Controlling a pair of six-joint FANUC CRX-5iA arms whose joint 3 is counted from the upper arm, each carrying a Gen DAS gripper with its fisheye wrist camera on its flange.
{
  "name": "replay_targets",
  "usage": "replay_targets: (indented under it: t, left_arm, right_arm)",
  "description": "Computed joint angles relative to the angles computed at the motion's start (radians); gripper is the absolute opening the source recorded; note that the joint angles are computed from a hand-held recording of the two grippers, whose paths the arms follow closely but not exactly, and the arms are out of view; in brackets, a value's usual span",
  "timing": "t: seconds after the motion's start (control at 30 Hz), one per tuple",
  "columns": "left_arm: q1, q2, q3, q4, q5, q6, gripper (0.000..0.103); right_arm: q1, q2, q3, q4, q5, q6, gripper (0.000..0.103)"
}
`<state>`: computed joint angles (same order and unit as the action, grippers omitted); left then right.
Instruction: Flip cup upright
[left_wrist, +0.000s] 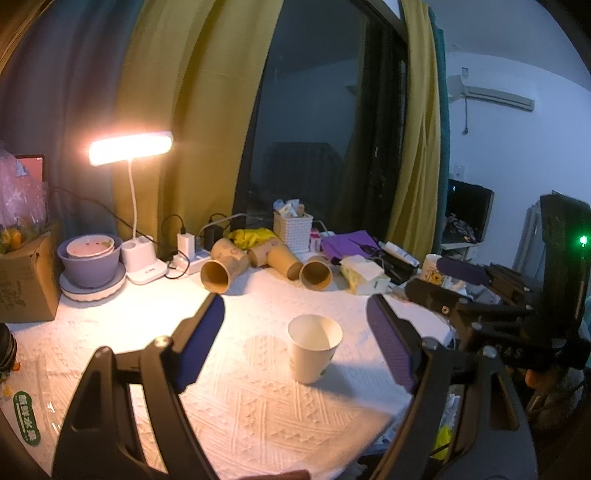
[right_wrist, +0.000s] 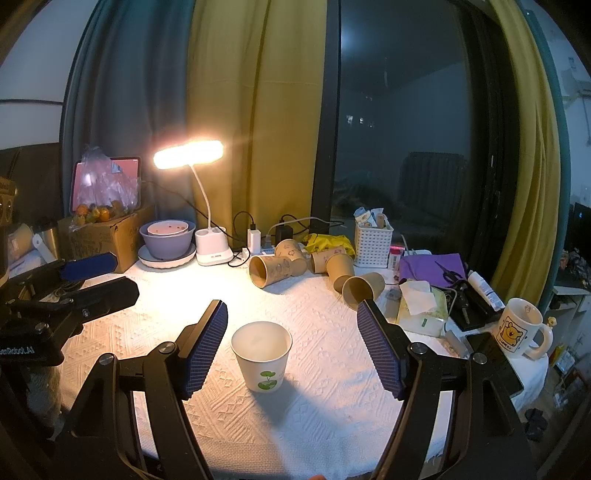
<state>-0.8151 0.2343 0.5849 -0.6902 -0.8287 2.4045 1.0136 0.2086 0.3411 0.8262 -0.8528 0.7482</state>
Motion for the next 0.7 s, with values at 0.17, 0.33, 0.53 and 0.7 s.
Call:
replay_targets:
  t: [0.17,0.33,0.53,0.7]
  left_arm:
    - [0.001,-0.001,-0.003,0.002,0.004,-0.003,0.081]
    - [0.001,-0.001,-0.005,0.003,0.006,-0.003,0.081]
    - [0.003,-0.001,-0.004,0.007,0.007,-0.007,0.081]
    - [0.002,-0.001,-0.005,0.007,0.009,-0.006,0.081]
  right_arm:
    - [-0.001,0.001,0.002,-0.002,0.000,0.002,0.076]
    - [-0.001,0.002,0.005,-0.005,-0.001,0.005,0.076]
    - [-0.002,0.003,0.008,-0.008,-0.002,0.008,0.076]
    - [0.001,0.002,0.000,-0.001,0.002,-0.002,0.076]
